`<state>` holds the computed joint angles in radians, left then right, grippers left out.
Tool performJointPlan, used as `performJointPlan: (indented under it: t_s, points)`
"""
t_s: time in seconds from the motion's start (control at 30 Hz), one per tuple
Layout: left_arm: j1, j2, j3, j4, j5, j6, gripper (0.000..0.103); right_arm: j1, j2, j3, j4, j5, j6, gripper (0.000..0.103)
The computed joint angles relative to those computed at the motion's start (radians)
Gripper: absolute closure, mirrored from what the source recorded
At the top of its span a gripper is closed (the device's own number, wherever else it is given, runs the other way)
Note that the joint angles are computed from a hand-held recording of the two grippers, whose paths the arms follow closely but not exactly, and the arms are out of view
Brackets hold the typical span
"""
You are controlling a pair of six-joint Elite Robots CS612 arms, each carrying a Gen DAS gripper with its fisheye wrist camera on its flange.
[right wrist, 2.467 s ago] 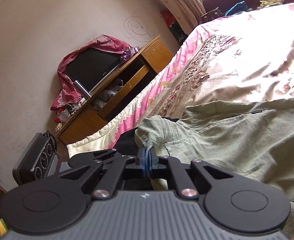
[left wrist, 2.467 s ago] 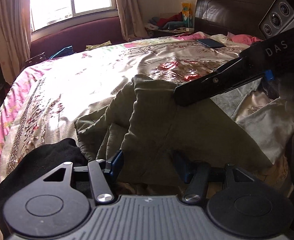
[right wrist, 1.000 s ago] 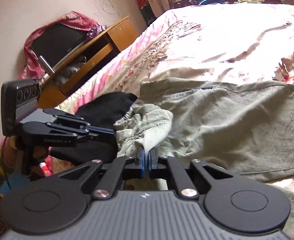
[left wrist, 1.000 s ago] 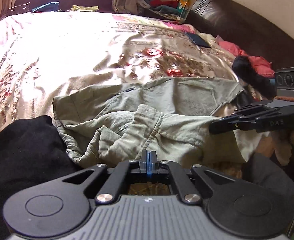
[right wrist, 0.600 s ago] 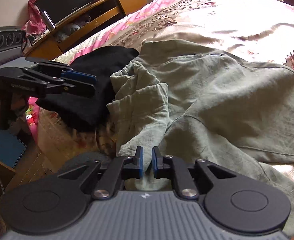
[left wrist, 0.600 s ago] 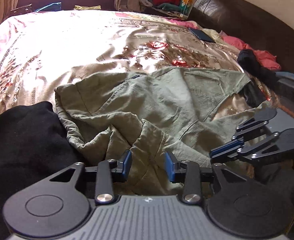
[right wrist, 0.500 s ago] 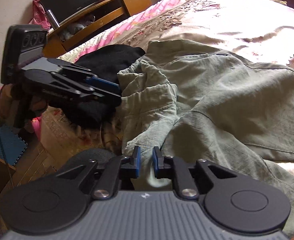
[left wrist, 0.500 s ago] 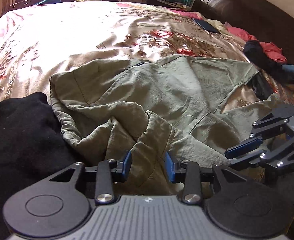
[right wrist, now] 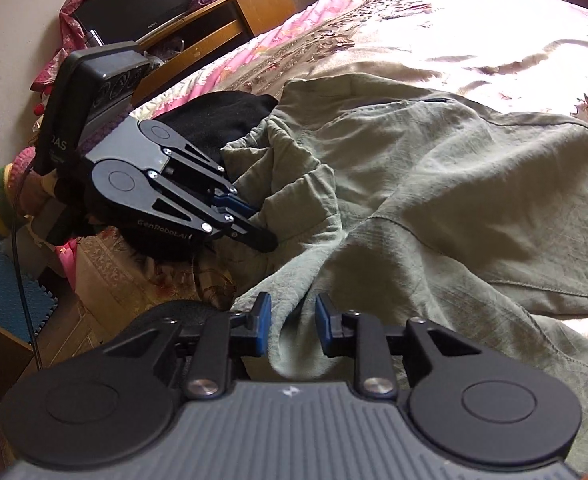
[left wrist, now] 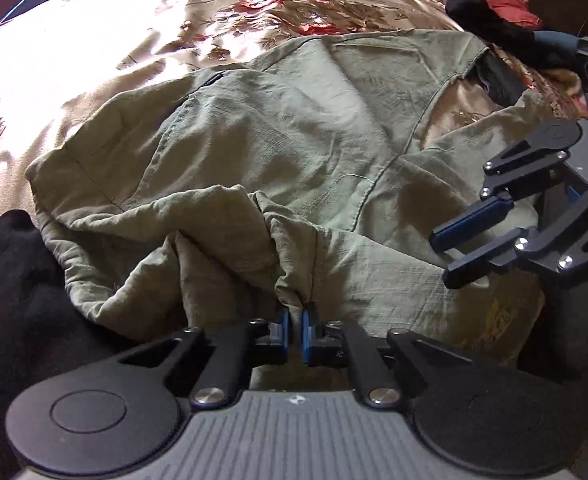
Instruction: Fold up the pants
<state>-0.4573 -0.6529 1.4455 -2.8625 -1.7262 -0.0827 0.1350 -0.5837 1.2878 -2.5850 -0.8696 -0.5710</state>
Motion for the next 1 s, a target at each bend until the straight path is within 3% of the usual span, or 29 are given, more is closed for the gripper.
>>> performJointPlan:
  t_s: [0.1,0.23,0.3,0.43,0.53,0.63,0.77,0.87,1.0]
  points:
    - [0.004,-0.063,0.118,-0.165,-0.032,-0.117,0.086,-0.002,-0.007,0.008,0.011,0.031,-0.019,0.077]
    - [-0.005,-0.137,0.284,-0.333,0.045,-0.305,0.085,0.005,-0.014,0.013,0.061,0.061,-0.086,0.076]
    - [-0.016,-0.166,0.344,-0.33,0.107,-0.392,0.085,0.011,-0.017,0.018,0.077,0.06,-0.107,0.076]
    - [-0.035,-0.191,0.39,-0.184,0.2,-0.506,0.085,0.019,-0.032,0.037,0.096,0.054,-0.17,0.069]
    - [-0.044,-0.184,0.403,-0.241,0.233,-0.551,0.085,0.018,-0.037,0.048,0.063,0.036,-0.157,0.069]
    - [-0.047,-0.176,0.396,-0.373,0.254,-0.53,0.083,0.011,-0.04,0.051,0.03,0.015,-0.125,0.069]
    - [-0.039,-0.163,0.331,-0.43,0.259,-0.402,0.074,0.001,-0.03,0.018,-0.009,-0.006,-0.088,0.069]
    - [-0.011,-0.118,0.216,-0.396,0.21,-0.274,0.063,0.0,-0.003,-0.058,-0.034,-0.066,-0.125,0.07]
    - [0.029,-0.029,0.024,-0.24,0.19,-0.159,0.061,0.007,0.096,-0.277,0.008,-0.215,-0.206,0.068]
